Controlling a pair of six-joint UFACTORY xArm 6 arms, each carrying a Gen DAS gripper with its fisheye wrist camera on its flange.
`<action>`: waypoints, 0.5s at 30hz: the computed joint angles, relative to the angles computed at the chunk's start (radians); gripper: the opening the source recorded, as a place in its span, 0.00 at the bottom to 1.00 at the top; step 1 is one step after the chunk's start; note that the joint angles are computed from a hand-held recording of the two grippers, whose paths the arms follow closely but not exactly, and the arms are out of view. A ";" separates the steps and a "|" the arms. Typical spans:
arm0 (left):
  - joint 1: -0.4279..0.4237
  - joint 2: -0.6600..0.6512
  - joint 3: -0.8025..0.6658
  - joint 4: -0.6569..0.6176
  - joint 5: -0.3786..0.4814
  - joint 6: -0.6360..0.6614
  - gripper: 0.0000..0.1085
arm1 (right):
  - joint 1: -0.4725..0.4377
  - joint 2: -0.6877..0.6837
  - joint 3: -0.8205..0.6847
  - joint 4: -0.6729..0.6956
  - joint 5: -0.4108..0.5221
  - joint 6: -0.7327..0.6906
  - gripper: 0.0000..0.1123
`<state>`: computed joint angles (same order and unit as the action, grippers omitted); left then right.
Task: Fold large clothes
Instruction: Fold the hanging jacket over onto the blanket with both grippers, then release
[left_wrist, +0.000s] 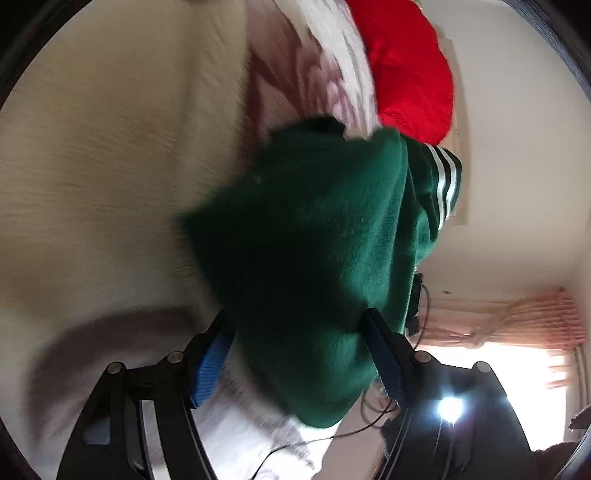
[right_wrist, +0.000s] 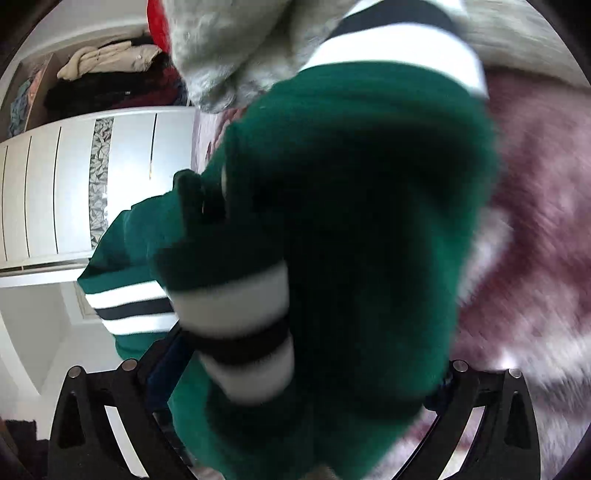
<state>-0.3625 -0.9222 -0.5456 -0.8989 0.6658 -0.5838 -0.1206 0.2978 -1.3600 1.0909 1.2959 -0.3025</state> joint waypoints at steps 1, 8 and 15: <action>-0.021 0.030 -0.006 -0.011 -0.049 0.001 0.65 | 0.003 0.007 -0.008 0.009 -0.005 0.020 0.92; 0.065 0.152 -0.148 0.078 -0.032 0.020 0.47 | 0.012 -0.142 0.163 0.081 -0.133 0.050 0.39; 0.378 0.533 -0.567 -0.034 0.491 0.411 0.47 | 0.220 -0.791 0.773 0.124 -0.469 0.472 0.31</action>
